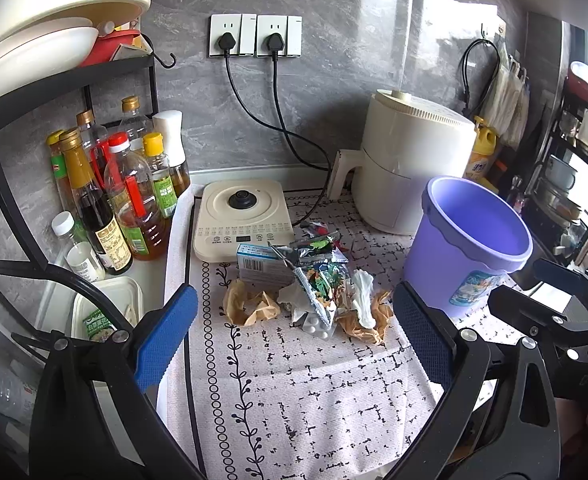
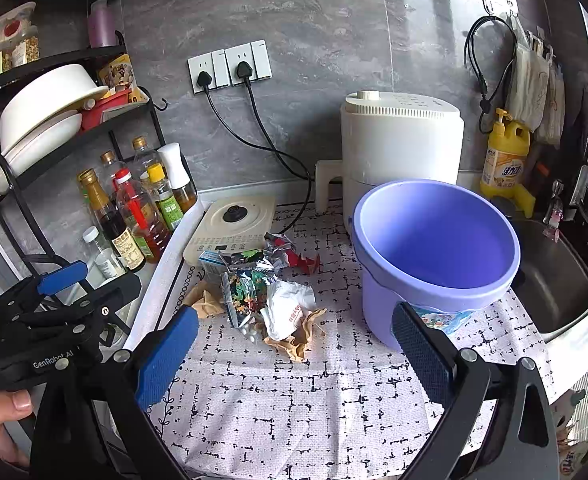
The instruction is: Collect trash
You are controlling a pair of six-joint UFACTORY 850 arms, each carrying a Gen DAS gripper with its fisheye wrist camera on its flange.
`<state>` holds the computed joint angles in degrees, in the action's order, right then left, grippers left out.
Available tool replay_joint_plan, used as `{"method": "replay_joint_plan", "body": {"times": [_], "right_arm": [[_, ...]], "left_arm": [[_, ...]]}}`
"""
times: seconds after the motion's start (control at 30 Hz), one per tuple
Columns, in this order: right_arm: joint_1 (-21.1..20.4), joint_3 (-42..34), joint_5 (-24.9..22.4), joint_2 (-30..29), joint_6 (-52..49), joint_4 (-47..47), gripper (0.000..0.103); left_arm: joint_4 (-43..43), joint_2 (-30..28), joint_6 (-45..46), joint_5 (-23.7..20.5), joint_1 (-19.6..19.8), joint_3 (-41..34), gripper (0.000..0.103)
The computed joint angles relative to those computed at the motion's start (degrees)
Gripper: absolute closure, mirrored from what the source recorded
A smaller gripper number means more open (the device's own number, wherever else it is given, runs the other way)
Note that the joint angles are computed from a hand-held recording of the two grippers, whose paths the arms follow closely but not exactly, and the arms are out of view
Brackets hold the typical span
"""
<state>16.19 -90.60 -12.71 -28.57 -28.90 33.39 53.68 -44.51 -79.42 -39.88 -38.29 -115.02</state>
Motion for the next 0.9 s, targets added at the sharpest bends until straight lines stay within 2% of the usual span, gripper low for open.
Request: {"method": "replay_joint_plan", "body": {"times": [0.33, 0.47, 0.57, 0.67, 0.9], "right_arm": [[-0.1, -2.0, -0.6, -2.5, -0.6, -0.4, 0.008], [-0.7, -4.1, -2.5, -4.6, -4.2, 2.5, 0.012], [-0.8, -5.8, -3.3, -6.4, -2.6, -0.3, 0.019], [-1.0, -7.3, -3.7, -8.1, -0.5, -3.0, 0.02], [-1.2, -12.4, -6.8, -12.9, 1.6, -7.2, 0.03]], "left_arm": [[-0.8, -1.4, -0.5, 0.6, 0.7, -0.9, 0.006], [-0.1, -2.6, -1.1, 0.6, 1.1, -1.8, 0.007], [-1.7, -4.0, -0.2, 1.3, 1.6, -2.9, 0.011], [-3.1, -6.0, 1.2, 1.4, 1.9, -4.9, 0.017], [-9.4, -12.3, 8.0, 1.6, 3.0, -13.1, 0.027]]}}
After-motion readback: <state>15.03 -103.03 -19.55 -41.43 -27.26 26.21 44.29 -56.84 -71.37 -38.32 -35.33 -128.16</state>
